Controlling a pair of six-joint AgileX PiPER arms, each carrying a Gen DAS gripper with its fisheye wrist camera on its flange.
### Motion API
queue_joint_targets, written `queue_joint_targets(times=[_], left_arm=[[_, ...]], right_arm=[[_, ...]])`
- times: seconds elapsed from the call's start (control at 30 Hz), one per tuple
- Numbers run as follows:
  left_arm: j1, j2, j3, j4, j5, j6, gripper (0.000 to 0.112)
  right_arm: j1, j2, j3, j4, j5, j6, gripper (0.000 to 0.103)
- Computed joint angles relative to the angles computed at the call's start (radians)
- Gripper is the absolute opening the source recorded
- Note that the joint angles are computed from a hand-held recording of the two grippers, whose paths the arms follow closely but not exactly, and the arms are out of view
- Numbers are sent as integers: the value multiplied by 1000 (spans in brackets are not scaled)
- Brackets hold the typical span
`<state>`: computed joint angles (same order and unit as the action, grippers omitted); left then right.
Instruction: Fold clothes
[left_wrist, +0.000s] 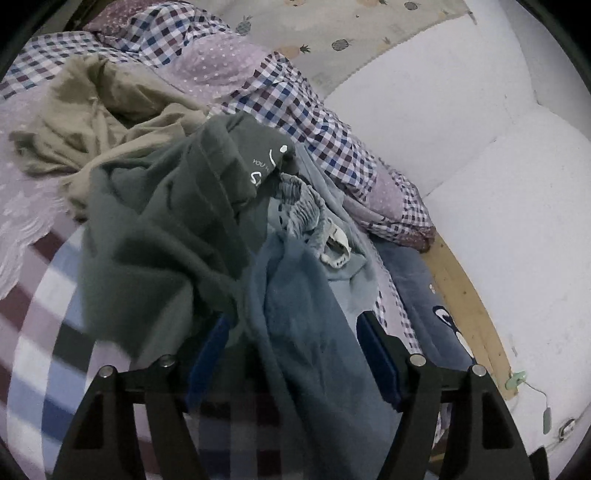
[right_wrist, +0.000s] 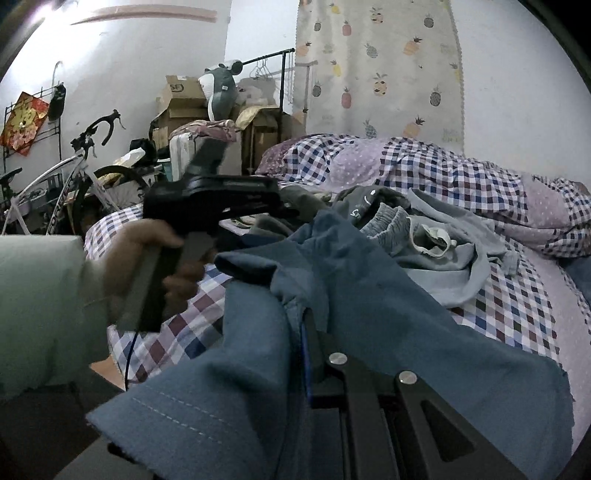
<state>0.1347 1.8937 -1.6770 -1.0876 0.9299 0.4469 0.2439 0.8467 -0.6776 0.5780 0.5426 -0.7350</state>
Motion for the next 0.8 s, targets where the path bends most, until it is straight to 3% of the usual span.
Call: queue_joint_targets(times=[0.13, 0.23, 0.3, 0.37, 0.5, 0.53, 0.63, 0.8], left_arm=[[-21, 105, -167, 47, 30, -44, 70], [-19, 189, -291, 54, 75, -90, 56], [-18, 227, -347, 63, 97, -119, 55], [-16, 266, -400, 64, 114, -143, 47], [-12, 267, -382, 22, 117, -117, 27], [-12, 264, -377, 14, 116, -111, 18], [-12, 247, -363, -5, 108, -108, 7], [-22, 213, -368, -46, 107, -115, 5]], right_arm=[[-6, -2, 9, 10, 1, -22, 7], [-30, -6, 10, 46, 18, -59, 7], [-58, -6, 8, 78, 40, -93, 7], [-89, -8, 7, 108, 64, -125, 7], [-143, -13, 10, 145, 101, -173, 7], [-156, -14, 11, 153, 110, -184, 7], [-192, -18, 16, 168, 130, -206, 7], [-206, -57, 24, 145, 145, -167, 7]])
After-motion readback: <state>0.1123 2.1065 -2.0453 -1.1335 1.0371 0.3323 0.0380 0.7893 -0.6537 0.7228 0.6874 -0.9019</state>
